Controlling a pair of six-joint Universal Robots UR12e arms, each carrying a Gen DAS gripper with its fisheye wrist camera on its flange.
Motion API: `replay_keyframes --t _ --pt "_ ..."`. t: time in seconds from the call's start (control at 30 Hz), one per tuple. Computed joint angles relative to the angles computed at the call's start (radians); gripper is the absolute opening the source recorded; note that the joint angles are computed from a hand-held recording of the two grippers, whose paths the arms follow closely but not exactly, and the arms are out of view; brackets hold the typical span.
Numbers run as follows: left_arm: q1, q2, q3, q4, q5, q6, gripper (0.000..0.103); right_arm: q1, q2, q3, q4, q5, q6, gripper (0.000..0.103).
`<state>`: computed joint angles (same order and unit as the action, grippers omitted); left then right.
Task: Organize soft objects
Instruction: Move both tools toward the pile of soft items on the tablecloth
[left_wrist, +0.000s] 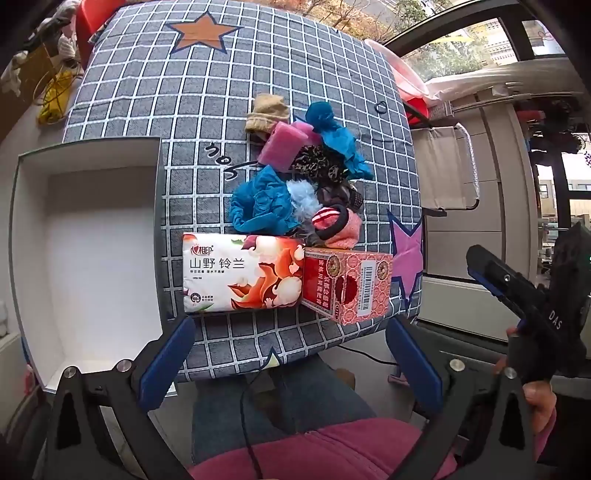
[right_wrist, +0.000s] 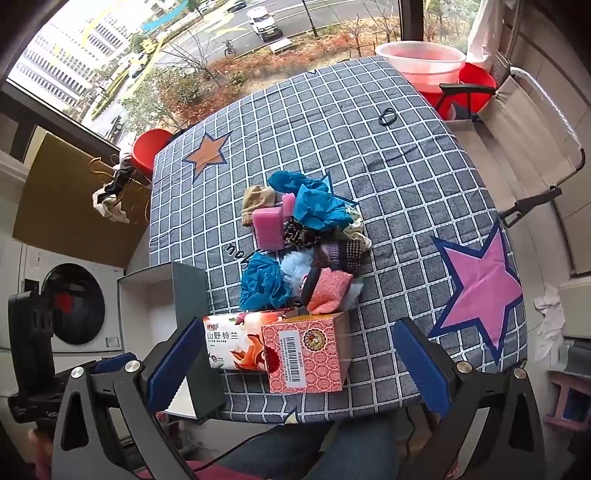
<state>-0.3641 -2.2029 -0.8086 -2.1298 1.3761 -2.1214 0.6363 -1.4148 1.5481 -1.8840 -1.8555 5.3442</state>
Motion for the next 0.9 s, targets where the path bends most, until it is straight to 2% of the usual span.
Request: replay_keyframes --t 0.07,0.13,0.2,0.27,0.3,0.37,0.43,0.47,0.5,0.6,0.63,0.7,0.9 --pt "0.0 -0.015 0.015 -0.018 -0.003 -0.035 0.103 -0.001 -0.007 0.028 -0.034 0.014 0.011 0.103" --pt "0.0 -0.01 -0.002 0.003 -0.029 -0.064 0.103 -0.002 -0.018 0.061 -0.073 0.021 0.015 0.103" --pt "-0.003 -0.021 0.024 0.011 -0.066 -0.101 0.103 -0.006 -0.032 0.102 -0.121 0.02 0.007 0.103" --pt "-0.004 -0.015 0.015 0.039 -0.121 -0.111 0.103 -0.015 -0.05 0.151 -0.178 0.026 -0.011 0.103" --pt "-0.003 -0.019 0.02 0.038 -0.162 -0.103 0.103 -0.017 -0.044 0.141 -0.174 0.03 -0.008 0.103" --pt "-0.015 -0.027 0.032 0.021 -0.169 -0.1 0.103 -0.035 -0.052 0.161 -0.205 0.043 -0.043 0.103" --pt "-0.034 -0.018 0.015 0.069 -0.121 -0.131 0.103 -0.044 -0.074 0.212 -0.264 0.041 -0.079 0.103" --pt "-0.041 -0.017 0.011 0.079 -0.115 -0.131 0.103 -0.052 -0.079 0.223 -0.275 0.046 -0.095 0.103" --pt "-0.052 -0.009 -0.008 0.111 -0.077 -0.146 0.103 -0.059 -0.085 0.232 -0.284 0.05 -0.108 0.103" --pt "-0.069 -0.003 -0.024 0.128 -0.067 -0.168 0.103 -0.077 -0.1 0.254 -0.301 0.071 -0.137 0.103" --pt "-0.074 -0.01 -0.013 0.117 -0.068 -0.174 0.103 -0.091 -0.112 0.262 -0.282 0.118 -0.149 0.103" --pt "-0.084 -0.015 -0.01 0.115 -0.07 -0.189 0.103 -0.102 -0.123 0.266 -0.249 0.139 -0.165 0.103" --pt "-0.11 -0.026 -0.015 0.134 -0.023 -0.233 0.103 -0.118 -0.142 0.307 -0.277 0.155 -0.18 0.103"
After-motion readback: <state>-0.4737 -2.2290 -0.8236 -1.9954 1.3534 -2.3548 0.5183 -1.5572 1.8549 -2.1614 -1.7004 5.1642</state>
